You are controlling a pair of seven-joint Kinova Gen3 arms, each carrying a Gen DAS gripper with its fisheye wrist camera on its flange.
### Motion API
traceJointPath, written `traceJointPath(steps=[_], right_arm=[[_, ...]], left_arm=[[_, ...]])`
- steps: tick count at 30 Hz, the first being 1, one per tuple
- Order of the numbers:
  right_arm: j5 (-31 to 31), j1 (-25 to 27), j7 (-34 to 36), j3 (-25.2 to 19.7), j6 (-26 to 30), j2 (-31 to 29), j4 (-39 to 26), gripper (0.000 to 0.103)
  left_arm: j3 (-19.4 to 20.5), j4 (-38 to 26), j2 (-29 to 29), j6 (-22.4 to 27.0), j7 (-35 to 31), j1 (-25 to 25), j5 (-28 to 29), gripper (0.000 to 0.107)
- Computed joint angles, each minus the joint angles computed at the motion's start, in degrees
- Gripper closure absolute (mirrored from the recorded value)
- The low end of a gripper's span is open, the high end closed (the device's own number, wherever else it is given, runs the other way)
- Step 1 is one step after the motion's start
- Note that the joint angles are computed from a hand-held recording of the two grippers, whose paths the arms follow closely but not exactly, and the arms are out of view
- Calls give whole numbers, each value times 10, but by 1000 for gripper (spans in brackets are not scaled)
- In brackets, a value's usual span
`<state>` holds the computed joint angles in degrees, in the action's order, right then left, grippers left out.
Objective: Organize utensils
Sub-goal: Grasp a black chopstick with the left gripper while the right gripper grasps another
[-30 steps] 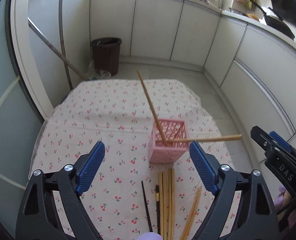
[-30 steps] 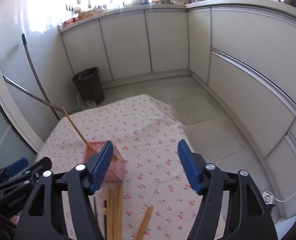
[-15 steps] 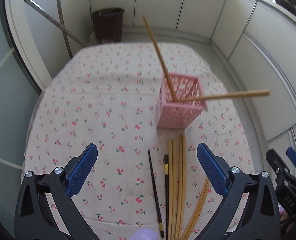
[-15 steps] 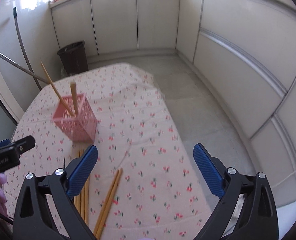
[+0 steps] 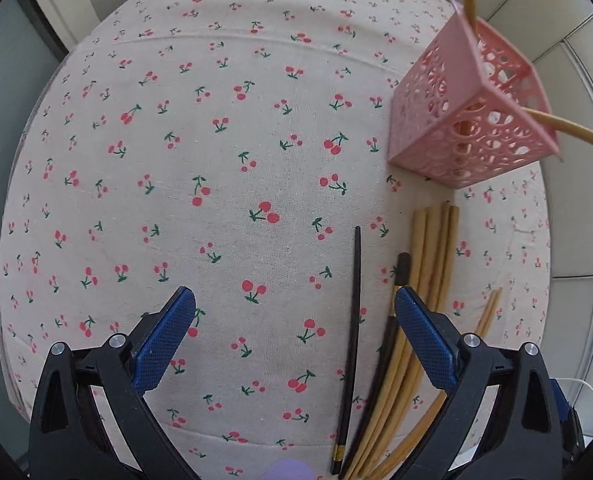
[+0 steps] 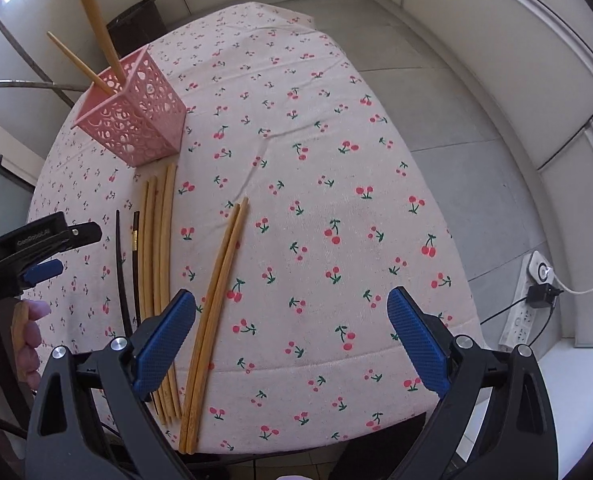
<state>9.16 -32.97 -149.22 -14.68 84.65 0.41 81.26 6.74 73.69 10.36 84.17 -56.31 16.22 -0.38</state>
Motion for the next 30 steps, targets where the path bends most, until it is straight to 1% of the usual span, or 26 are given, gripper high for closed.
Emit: traceJointPath(steps=[4,7,10,12,13,14,15,16,17,18,19,21,23,25,28,29,30], right_arm=[[-58,30,12,22,-20,-12,19,9],[-98,55,10,32,-40,-24,37,9],[-105,66,6,29,-48,-32,42,9],[-99,69,5,25,-48,-33,39,9],[-98,69,5,23,-48,-32,37,9],[-99,70,7,22,-48,-32,37,9],[-100,71,8,22,-48,-33,38,9],[-102,72,9,22,-49,-33,38,9],[-103,72,8,22,-50,-33,39,9],[-102,72,8,21,-52,-34,40,9],[-100,72,8,20,-56,-34,41,9],[-96,69,11,17,-62,-33,41,9],[-99,67,17,16,-82,-35,46,9],[-120,68,36,19,-114,-36,54,9],[-166,68,69,22,-174,-29,64,9],[-175,64,76,20,-193,-21,63,11],[-179,61,80,17,-207,-12,59,19]], left_arm=[[5,-2,9,-12,13,20,-32,12],[9,-11,20,-17,18,41,-61,17],[8,-21,32,-11,17,49,-63,24],[7,-25,40,-6,15,49,-54,33],[10,-28,46,-2,18,52,-59,35],[7,-27,47,-4,21,64,-72,39],[6,-29,51,-7,20,78,-88,46],[10,-29,53,-12,15,81,-95,51],[11,-31,54,-16,10,85,-95,63],[14,-35,55,-16,2,91,-96,72],[15,-37,56,-16,-2,97,-100,77],[16,-33,55,-23,-10,105,-103,92],[16,-26,50,-30,-23,104,-98,102],[14,-22,48,-36,-32,98,-90,103],[8,0,31,-41,-30,86,-79,104],[6,4,25,-43,-30,77,-69,104],[4,7,19,-45,-32,66,-58,104]])
